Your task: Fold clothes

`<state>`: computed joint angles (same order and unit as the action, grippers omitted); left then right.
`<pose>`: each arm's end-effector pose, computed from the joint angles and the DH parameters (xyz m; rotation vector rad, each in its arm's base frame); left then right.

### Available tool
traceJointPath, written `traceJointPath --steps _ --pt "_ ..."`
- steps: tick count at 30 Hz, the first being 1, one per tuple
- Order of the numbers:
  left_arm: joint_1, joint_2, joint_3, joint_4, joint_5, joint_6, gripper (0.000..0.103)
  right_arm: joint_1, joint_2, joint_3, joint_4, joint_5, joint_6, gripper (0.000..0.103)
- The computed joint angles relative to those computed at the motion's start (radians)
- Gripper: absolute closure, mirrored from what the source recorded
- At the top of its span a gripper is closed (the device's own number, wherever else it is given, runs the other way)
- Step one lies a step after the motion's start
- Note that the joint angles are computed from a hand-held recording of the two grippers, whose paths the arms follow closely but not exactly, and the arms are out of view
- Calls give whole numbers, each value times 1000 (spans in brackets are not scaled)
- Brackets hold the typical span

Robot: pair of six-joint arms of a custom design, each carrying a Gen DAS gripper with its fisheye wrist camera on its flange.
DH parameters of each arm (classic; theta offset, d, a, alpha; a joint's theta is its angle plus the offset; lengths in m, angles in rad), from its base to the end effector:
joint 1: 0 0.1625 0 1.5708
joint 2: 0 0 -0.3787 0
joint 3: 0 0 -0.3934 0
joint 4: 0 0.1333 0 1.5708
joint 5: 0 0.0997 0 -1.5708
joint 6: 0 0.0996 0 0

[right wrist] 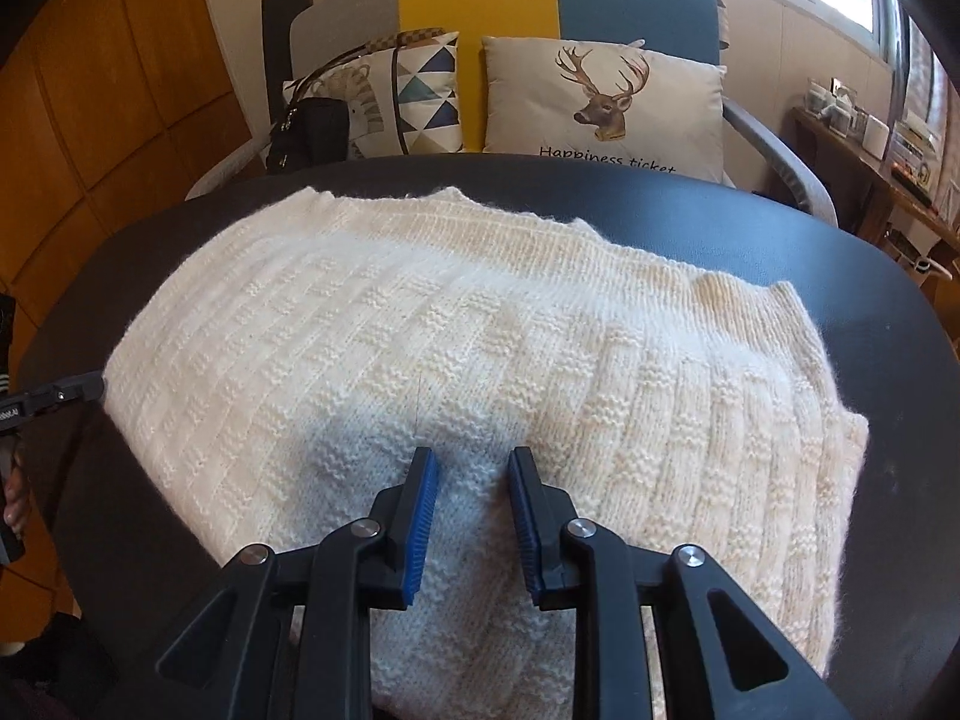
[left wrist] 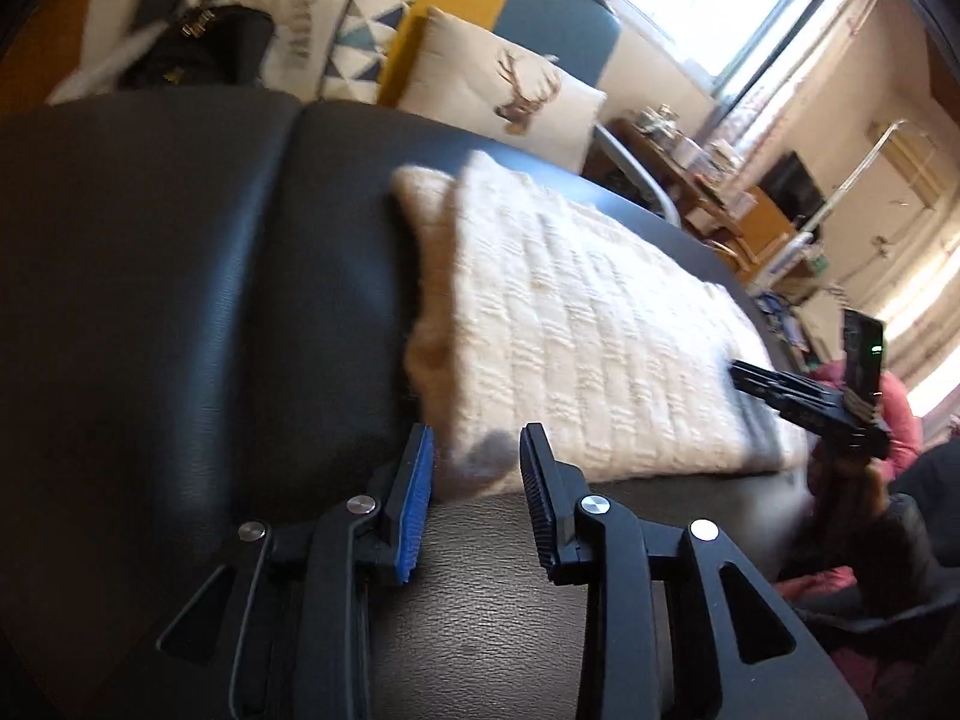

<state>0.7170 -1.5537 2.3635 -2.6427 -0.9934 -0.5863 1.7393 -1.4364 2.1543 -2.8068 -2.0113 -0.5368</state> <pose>-0.1749 -0.4015 0.2015 0.2612 2.7518 -0.8146 0.1698 -0.4563 0.2501 0.7427 -2.4585 0.5628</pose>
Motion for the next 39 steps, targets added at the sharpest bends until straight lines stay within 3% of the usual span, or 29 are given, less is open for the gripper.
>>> traceJointPath --steps 5,6,7,8,11,13,15,18,22,23,25,28,34,39 --pt "84 39 -39 -37 -125 43 71 20 22 10 -53 -42 -43 78" --pt "91 29 -34 -43 -176 53 72 19 22 11 -54 -41 -43 78" --pt "90 26 -33 -58 -201 71 82 19 22 11 -55 -41 -44 78" --pt "73 14 -22 -79 -200 96 98 18 22 10 -52 -38 -44 78" --pt "25 -32 -17 52 -133 78 99 11 22 6 -50 -26 -49 78" --pt "34 -41 -12 123 -134 31 99 3 22 10 -65 -13 -65 78" --pt "36 -63 14 96 -167 8 99 0 24 11 -73 -7 -70 78" --pt "25 -83 9 114 -161 -31 96 1 31 4 -71 -10 -72 78" --pt "38 -106 -14 79 -132 -65 81 2 36 -4 -63 -9 -64 78" --pt "34 -96 -26 48 -107 -49 76 2 36 -4 -63 -8 -62 78" --pt "48 -49 -72 19 -97 4 75 4 38 -1 -70 -9 -60 77" --pt "125 70 -183 -20 -180 81 75 9 42 1 -80 -17 -63 77" --pt "224 259 -368 44 -252 127 75 3 35 6 -81 -1 -70 77" --pt "249 244 -364 65 -260 151 76 -4 31 2 -66 11 -84 77"
